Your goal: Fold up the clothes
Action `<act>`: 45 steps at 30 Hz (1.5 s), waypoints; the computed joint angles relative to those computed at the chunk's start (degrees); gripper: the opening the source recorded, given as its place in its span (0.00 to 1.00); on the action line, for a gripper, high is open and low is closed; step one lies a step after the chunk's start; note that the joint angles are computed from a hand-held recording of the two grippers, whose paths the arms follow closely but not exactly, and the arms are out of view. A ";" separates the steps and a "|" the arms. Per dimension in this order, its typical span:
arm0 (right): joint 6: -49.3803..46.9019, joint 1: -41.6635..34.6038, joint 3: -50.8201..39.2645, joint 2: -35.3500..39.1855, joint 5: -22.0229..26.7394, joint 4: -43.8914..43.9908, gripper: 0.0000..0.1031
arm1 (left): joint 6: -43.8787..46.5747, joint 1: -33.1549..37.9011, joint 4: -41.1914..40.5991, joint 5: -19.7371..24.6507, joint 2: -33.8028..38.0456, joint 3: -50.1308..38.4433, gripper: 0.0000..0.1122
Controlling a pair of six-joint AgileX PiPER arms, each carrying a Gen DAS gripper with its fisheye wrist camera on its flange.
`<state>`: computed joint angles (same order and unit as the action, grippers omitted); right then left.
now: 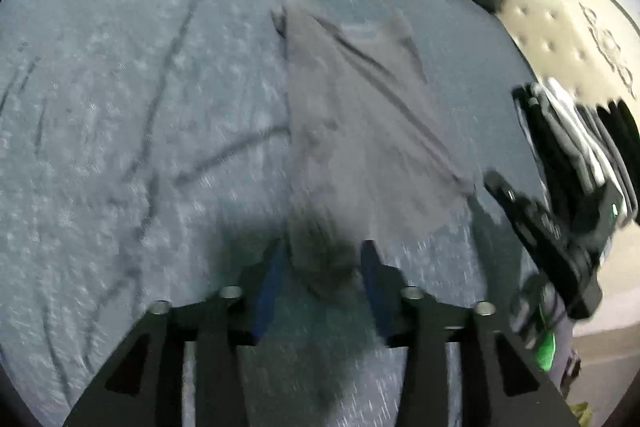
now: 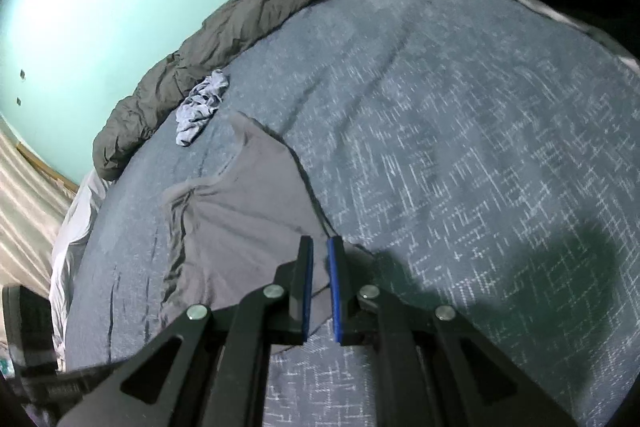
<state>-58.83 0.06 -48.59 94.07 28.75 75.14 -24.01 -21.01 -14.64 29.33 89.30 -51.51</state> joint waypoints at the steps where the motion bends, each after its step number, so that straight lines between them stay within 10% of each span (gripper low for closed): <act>1: -0.19 0.46 -0.05 -0.08 -0.32 -0.21 0.07 | 0.22 0.62 0.69 -0.17 0.96 -0.65 0.42; 11: 13.37 1.79 -1.38 1.52 -4.34 -13.06 0.07 | 7.20 2.55 -3.69 -1.98 6.27 -1.24 0.32; 21: 4.82 0.32 -5.00 -1.66 1.41 -8.94 0.07 | 14.32 9.92 -6.16 -0.92 8.91 -8.87 0.44; 29: 18.65 5.40 -30.57 13.59 11.51 -28.50 0.15 | 21.59 15.27 -11.16 2.58 18.39 -21.51 0.47; 34: 29.12 8.18 -47.29 23.41 17.49 -40.48 0.41 | 24.13 16.92 -13.47 3.76 22.46 -25.99 0.47; 45: 38.20 11.65 -85.16 44.90 36.98 -52.11 0.41 | 31.08 18.49 -20.14 5.81 27.69 -32.49 0.47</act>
<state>-20.63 11.71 -133.75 138.97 65.73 23.04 7.07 -2.53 -34.79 35.15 116.99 -84.00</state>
